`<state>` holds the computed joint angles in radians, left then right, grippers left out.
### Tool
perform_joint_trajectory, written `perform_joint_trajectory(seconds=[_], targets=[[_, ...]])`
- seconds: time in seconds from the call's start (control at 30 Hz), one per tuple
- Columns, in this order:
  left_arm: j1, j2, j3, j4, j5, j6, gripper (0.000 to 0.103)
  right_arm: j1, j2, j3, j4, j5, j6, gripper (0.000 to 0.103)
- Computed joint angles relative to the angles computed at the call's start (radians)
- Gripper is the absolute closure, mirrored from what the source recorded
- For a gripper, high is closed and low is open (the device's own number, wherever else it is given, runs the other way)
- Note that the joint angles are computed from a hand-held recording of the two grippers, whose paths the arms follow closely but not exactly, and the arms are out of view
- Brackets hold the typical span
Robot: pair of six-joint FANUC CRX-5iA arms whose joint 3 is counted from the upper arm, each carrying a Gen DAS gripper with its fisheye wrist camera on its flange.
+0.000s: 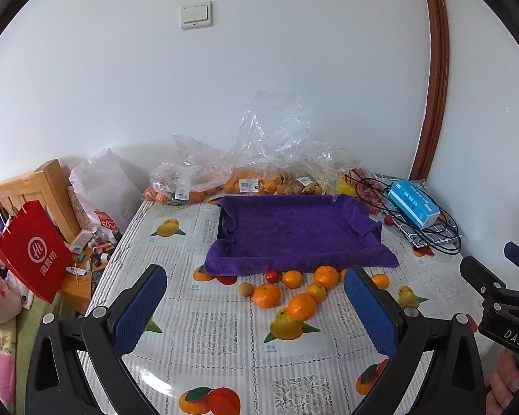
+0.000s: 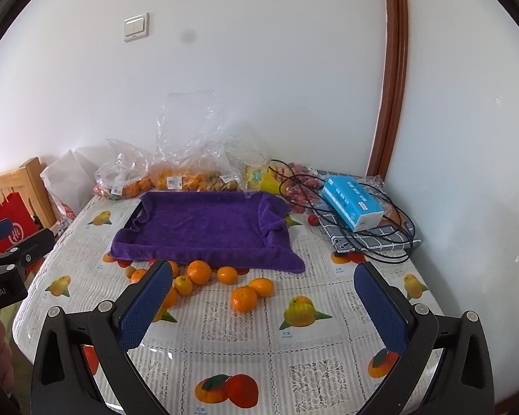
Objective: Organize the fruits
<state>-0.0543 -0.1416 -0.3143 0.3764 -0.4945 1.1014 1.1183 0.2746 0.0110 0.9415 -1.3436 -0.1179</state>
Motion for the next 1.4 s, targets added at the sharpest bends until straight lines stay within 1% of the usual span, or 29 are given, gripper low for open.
perform_joint_trajectory(seconds=[0.07,0.13,0.3,0.4,0.43,0.5,0.6,0.73,0.8,0.83,0.9,0.97,1.03,1.07,1.13,1.23,1.3,1.4], targets=[[0.003,0.01,-0.002,0.036,0.0,-0.038,0.0,-0.001,0.016,0.017,-0.001,-0.027,0.006,0.0],[0.005,0.021,0.004,0.036,-0.001,-0.038,0.0,-0.004,0.031,0.031,0.002,-0.052,0.008,0.0],[0.007,0.051,0.013,0.055,0.012,-0.046,0.0,-0.022,0.034,0.027,-0.007,-0.014,0.039,0.0],[0.003,0.064,0.004,0.074,0.045,-0.07,0.0,-0.035,0.047,0.026,-0.009,-0.005,0.049,0.0],[0.002,0.069,0.006,0.066,0.053,-0.067,0.0,-0.039,0.046,0.02,-0.01,0.006,0.045,0.0],[-0.003,0.087,0.02,0.035,0.062,-0.049,0.0,-0.052,0.03,-0.009,-0.017,0.062,0.033,0.0],[-0.009,0.122,0.048,-0.01,0.058,-0.018,0.0,-0.07,0.012,-0.055,-0.008,0.132,-0.003,0.0],[-0.011,0.169,0.081,-0.045,0.043,0.009,0.0,-0.099,0.024,-0.063,-0.032,0.162,0.003,0.0],[-0.009,0.195,0.092,-0.03,0.034,-0.004,0.0,-0.117,0.03,-0.067,-0.045,0.181,-0.003,0.0],[-0.009,0.207,0.099,-0.04,0.034,0.008,0.0,-0.123,0.027,-0.075,-0.049,0.193,-0.01,0.0],[-0.011,0.237,0.131,-0.097,0.022,0.065,0.001,-0.141,0.021,-0.093,-0.062,0.223,-0.023,0.0],[-0.011,0.27,0.163,-0.124,-0.008,0.082,0.001,-0.154,0.018,-0.105,-0.077,0.237,-0.037,0.004],[-0.014,0.302,0.197,-0.173,-0.03,0.126,0.002,-0.169,0.024,-0.105,-0.11,0.244,-0.022,0.011],[-0.015,0.316,0.209,-0.184,-0.039,0.138,0.002,-0.177,0.029,-0.104,-0.128,0.253,-0.006,0.012],[-0.007,0.342,0.22,-0.149,-0.055,0.117,0.002,-0.188,0.034,-0.111,-0.149,0.282,0.005,0.016],[0.002,0.37,0.227,-0.107,-0.072,0.1,0.003,-0.202,0.043,-0.119,-0.192,0.365,0.03,0.02],[0.005,0.38,0.228,-0.099,-0.079,0.093,0.003,-0.208,0.062,-0.114,-0.221,0.414,0.062,0.025],[0.008,0.387,0.224,-0.105,-0.068,0.085,0.003,-0.211,0.096,-0.091,-0.261,0.448,0.11,0.029]])
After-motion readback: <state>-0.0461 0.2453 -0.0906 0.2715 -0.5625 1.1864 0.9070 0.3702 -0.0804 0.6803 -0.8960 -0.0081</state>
